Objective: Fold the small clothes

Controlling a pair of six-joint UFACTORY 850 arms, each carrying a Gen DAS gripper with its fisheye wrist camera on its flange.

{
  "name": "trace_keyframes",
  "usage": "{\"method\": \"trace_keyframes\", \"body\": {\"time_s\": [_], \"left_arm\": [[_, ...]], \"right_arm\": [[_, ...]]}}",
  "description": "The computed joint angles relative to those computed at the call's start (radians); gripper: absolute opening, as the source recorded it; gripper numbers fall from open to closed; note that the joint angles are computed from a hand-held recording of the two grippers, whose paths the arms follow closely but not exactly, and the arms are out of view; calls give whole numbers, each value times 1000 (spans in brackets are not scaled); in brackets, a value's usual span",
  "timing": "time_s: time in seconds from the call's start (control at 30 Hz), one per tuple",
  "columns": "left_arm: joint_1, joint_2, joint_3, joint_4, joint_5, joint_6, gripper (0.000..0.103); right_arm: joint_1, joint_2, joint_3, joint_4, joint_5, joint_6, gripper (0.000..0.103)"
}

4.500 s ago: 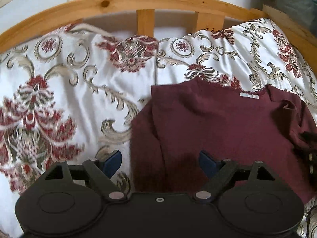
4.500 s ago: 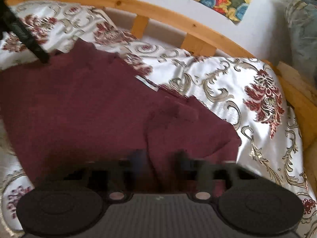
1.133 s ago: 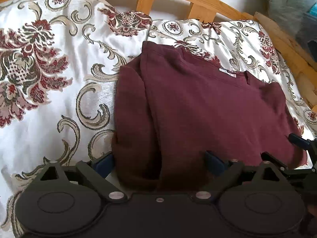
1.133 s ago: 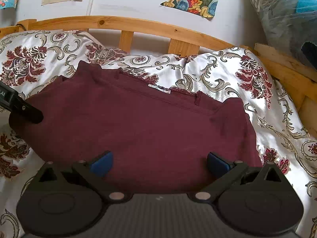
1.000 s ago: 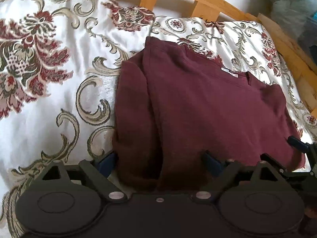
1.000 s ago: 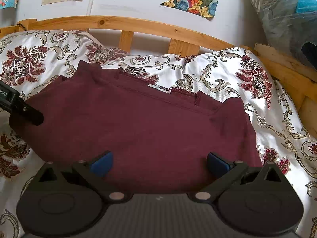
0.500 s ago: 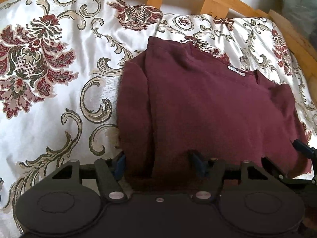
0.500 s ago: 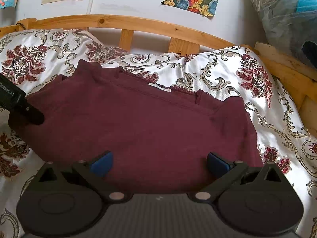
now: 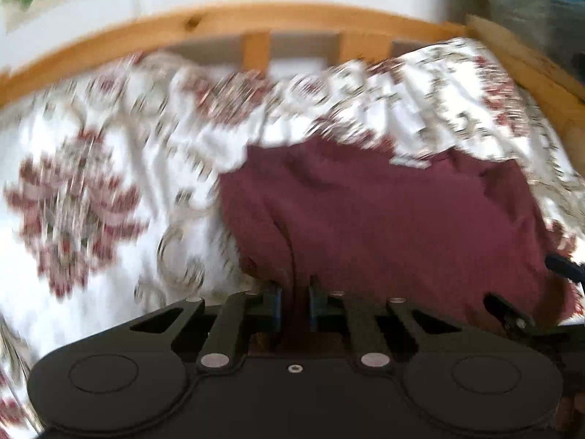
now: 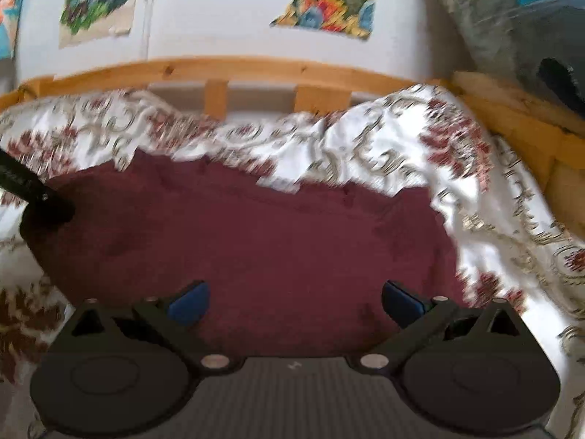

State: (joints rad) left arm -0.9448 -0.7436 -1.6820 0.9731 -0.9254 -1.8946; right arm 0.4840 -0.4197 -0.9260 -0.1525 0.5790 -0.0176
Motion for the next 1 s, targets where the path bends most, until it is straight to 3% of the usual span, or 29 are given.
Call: {"method": "trace_keyframes", "body": {"time_s": [0.27, 0.5, 0.67, 0.73, 0.8, 0.83, 0.9, 1.0], "left_arm": [[-25, -126, -280, 122, -8, 322, 13], [-61, -346, -601, 76, 1, 678, 13], [-73, -444, -724, 1, 2, 791, 14], [-79, -480, -787, -28, -27, 813, 19], [-87, -478, -785, -19, -18, 790, 32], [-92, -464, -761, 2, -3, 764, 38], [-110, -434, -705, 61, 8, 700, 61], [-127, -394, -631, 131, 12, 619, 71]], "right_arm": [[-69, 1, -30, 197, 114, -123, 103], [-121, -33, -97, 398, 63, -227, 103], [-154, -56, -127, 295, 36, -129, 103], [-164, -60, -129, 212, 46, -64, 103], [-173, -57, -122, 127, 64, 4, 103], [-178, -56, -122, 80, 66, 46, 103], [-194, -55, -124, -41, 79, 165, 103], [-214, -55, -130, -203, 96, 329, 103]]}}
